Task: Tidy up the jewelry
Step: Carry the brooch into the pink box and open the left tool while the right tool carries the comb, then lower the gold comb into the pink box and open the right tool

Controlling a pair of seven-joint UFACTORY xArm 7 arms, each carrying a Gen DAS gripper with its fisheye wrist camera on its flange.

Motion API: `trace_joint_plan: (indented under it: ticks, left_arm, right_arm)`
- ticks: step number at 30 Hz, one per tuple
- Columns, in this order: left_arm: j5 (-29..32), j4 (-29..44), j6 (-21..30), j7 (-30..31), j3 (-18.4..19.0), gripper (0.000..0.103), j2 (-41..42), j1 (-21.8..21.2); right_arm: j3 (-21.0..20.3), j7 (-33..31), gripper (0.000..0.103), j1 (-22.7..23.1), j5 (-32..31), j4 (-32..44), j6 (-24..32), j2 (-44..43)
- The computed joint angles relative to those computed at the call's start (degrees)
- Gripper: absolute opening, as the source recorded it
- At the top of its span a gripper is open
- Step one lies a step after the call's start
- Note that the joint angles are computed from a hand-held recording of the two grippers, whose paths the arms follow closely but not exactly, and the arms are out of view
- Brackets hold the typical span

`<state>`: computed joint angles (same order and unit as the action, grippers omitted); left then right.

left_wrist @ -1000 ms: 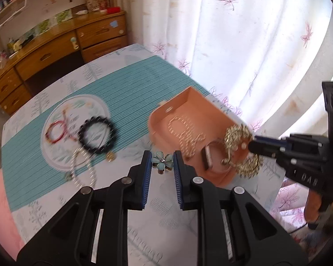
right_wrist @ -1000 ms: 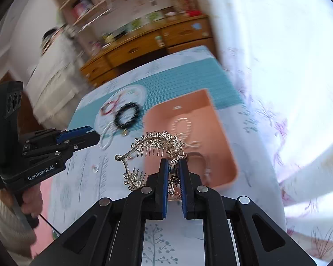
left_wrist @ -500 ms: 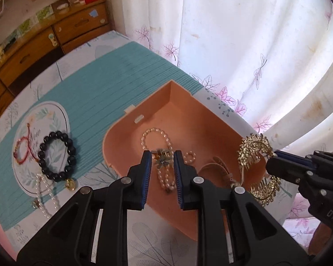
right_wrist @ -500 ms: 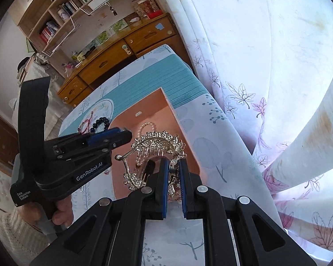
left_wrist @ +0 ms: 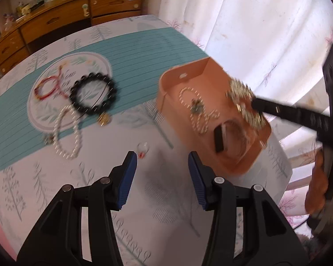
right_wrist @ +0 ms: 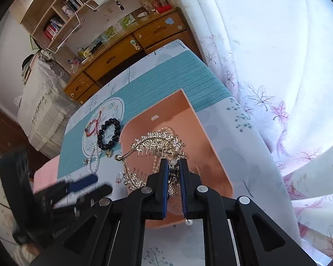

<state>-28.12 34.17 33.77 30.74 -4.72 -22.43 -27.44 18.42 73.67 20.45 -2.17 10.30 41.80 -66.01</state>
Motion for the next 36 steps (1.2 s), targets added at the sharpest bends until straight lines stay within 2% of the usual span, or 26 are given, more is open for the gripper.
trace_joint_plan:
  ticks: [7,14,19,21,23,29,36]
  left_arm:
    - [-0.54,-7.17,4.95,-0.22,4.14,0.045,-8.87,2.46]
    - [0.69,-10.61,6.03,-0.98,5.92,0.045,-14.87,5.32]
    - [1.43,-10.90,5.52,-1.67,5.89,0.045,-15.90,5.54]
    - [1.77,-11.13,5.34,-1.84,5.71,0.045,-16.57,5.31]
    - [2.27,-11.41,4.95,-1.98,5.47,0.045,-17.00,5.06]
    - [3.53,-12.30,4.81,-2.71,5.38,0.045,-18.12,4.64]
    - [4.93,-13.31,5.59,-4.29,5.55,0.045,-18.73,5.39]
  right_arm:
    - [-3.94,-4.80,0.009,-5.00,-0.80,3.11,-10.00,14.25]
    - [-3.17,-7.43,0.009,-9.37,-3.36,7.99,-13.49,27.40]
    - [-4.79,-8.98,0.014,-8.61,-2.25,9.19,-15.38,32.35]
    - [-3.51,-7.03,0.025,-8.97,-2.48,8.47,-15.96,30.93]
    - [-1.72,-5.05,0.030,-8.76,-3.06,7.90,-15.46,28.66]
    - [2.39,-3.65,0.030,-3.63,-4.66,8.49,-11.61,23.81]
    - [9.05,-0.18,0.030,0.25,-8.59,13.78,-8.05,26.08]
